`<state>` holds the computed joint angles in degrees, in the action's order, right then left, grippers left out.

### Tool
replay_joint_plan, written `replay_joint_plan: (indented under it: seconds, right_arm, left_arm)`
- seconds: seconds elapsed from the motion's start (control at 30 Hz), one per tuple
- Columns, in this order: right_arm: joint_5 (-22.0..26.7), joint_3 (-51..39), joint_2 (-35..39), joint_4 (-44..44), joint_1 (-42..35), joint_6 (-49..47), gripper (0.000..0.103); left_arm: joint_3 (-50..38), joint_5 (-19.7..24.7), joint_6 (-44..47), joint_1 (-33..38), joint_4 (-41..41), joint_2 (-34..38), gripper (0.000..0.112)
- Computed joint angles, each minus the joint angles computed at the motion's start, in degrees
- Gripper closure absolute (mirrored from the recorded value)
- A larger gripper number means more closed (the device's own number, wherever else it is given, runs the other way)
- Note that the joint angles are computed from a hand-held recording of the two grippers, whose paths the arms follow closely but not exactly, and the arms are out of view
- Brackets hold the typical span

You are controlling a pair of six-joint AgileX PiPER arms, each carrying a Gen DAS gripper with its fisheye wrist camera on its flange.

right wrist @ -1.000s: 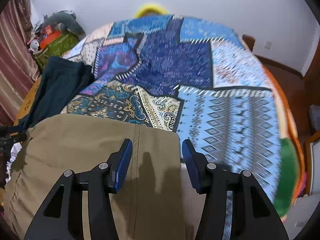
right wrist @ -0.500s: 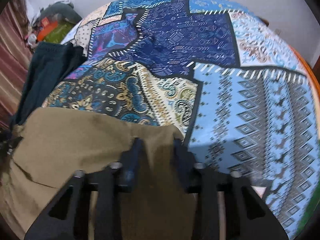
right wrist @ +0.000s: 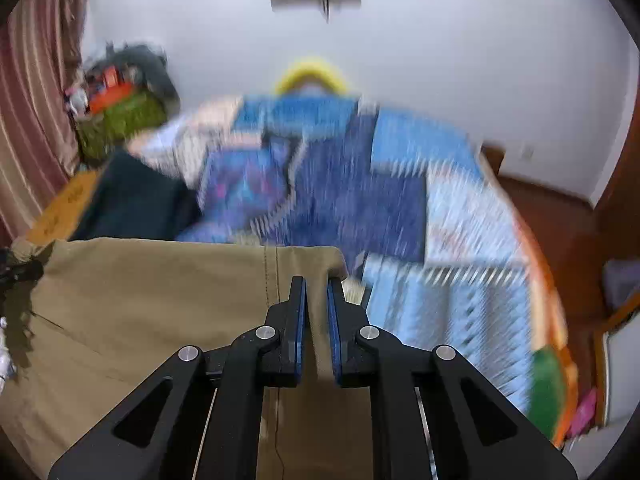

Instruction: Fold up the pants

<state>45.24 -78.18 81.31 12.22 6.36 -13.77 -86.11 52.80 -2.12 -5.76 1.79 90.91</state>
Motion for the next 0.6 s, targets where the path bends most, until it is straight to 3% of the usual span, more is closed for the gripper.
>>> replay_joint_plan:
  seconds: [0.2, 0.6]
  right_arm:
    - [4.13, -5.16, -5.70, 0.50, 0.16, 1.35, 0.094]
    - [10.74, 8.34, -24.85, 9.74, -7.06, -6.51, 0.094]
  left_arm:
    - [-0.77, 2.95, 0.80, -0.03, -0.40, -5.12, 0.068]
    - [14.89, 3.53, 3.17, -1.77, -1.60, -22.30, 0.068]
